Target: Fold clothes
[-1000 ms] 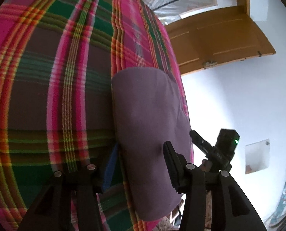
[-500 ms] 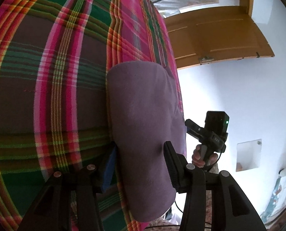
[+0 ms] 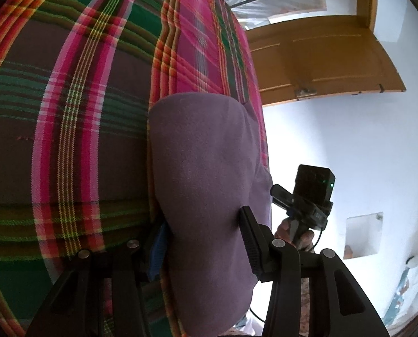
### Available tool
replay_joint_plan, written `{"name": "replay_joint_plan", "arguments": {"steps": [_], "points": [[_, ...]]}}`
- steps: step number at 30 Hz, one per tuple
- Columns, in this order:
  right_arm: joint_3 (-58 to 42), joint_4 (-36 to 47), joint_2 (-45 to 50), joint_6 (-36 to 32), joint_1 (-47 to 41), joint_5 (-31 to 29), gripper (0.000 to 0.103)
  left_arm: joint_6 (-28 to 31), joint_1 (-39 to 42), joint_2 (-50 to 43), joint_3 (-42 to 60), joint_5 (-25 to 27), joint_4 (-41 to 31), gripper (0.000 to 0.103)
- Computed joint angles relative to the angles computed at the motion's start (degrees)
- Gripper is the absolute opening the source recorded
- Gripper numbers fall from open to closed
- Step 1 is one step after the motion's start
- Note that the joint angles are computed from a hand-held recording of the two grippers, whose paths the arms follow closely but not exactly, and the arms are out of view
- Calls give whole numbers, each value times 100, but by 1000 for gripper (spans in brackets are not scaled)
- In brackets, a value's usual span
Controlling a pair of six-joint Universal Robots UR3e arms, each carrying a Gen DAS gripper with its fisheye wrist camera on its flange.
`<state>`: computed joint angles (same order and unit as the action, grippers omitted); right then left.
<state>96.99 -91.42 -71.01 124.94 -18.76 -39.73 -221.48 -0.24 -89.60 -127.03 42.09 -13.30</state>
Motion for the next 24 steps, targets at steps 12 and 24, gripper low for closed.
{"name": "replay_joint_plan", "arguments": {"steps": [12, 24], "points": [[434, -635, -345, 135, -214, -223, 26, -247, 1, 258, -221, 162, 104, 42], [1488, -2330, -854, 963, -20, -186, 20, -700, -455, 157, -83, 805, 454, 40]]}}
